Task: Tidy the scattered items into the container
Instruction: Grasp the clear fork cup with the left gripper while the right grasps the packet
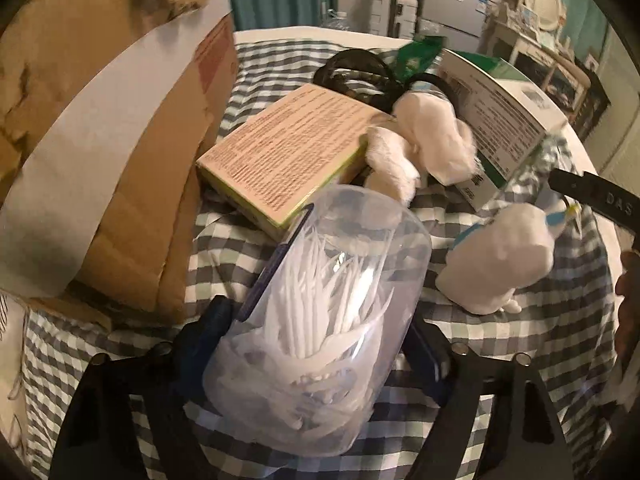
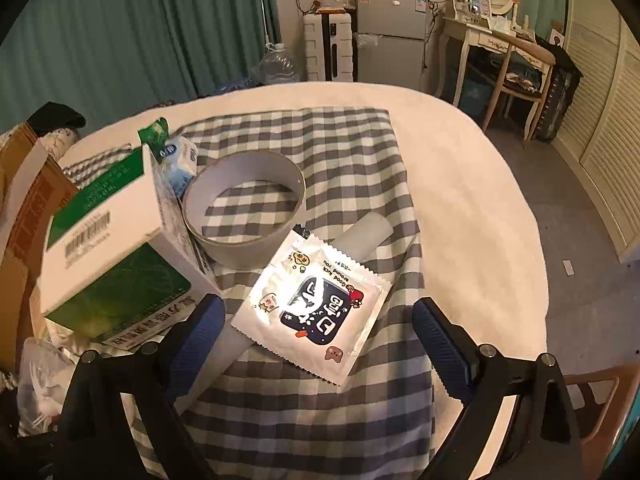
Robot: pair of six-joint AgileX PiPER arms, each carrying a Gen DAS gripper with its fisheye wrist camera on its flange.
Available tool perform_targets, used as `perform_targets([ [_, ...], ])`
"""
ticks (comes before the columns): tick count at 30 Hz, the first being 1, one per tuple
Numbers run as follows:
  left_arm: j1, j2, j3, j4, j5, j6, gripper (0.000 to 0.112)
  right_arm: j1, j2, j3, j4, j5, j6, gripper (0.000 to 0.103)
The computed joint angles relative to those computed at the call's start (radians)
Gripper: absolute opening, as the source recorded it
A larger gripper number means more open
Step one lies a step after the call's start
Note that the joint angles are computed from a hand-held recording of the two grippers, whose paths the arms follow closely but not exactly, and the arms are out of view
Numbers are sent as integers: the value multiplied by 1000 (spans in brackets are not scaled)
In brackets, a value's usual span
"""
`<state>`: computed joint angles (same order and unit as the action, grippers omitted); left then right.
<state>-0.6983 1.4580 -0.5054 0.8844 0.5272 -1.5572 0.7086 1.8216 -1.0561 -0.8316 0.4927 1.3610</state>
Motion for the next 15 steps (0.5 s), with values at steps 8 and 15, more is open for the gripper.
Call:
perform_targets([
  [8,-16,-25,18,-13,11,3,77,-2,-3,11,78,-34,-107,57],
  [15,-36,-52,21,-37,31,18,76,32,-42,20,104,11,-114,31],
])
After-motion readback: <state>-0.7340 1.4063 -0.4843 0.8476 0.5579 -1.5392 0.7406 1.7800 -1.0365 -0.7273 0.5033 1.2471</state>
